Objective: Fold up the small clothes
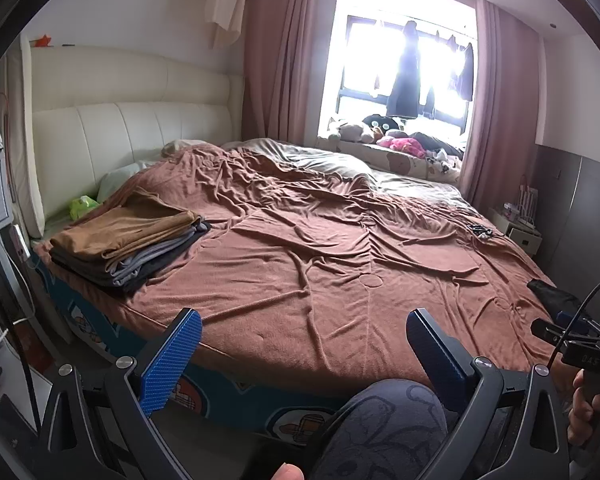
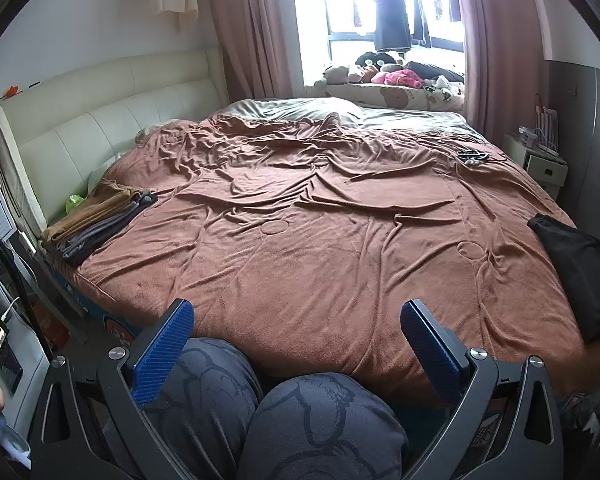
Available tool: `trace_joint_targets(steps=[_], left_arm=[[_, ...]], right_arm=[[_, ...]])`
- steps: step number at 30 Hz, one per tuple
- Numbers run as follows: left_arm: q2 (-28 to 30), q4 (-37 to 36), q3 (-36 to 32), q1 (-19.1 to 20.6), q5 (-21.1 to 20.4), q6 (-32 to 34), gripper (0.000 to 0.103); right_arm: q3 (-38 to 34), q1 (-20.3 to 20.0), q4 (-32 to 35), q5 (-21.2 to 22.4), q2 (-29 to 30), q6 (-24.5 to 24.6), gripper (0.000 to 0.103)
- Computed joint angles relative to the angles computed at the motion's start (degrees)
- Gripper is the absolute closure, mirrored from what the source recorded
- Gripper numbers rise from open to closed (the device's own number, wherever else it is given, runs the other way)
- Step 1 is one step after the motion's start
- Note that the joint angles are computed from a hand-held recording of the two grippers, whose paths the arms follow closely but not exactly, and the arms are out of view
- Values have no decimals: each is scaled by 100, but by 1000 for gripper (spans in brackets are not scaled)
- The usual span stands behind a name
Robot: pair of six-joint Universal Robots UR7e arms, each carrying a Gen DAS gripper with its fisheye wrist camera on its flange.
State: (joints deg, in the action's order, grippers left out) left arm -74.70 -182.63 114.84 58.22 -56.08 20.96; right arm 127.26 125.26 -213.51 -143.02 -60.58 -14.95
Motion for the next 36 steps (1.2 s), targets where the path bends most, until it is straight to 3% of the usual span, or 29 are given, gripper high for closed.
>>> trace_joint_targets(steps=[36], left_arm=[[-72,-29,3,-67,-4,90,0]], right_arm=[[-51,104,15,-22,69,62,0]])
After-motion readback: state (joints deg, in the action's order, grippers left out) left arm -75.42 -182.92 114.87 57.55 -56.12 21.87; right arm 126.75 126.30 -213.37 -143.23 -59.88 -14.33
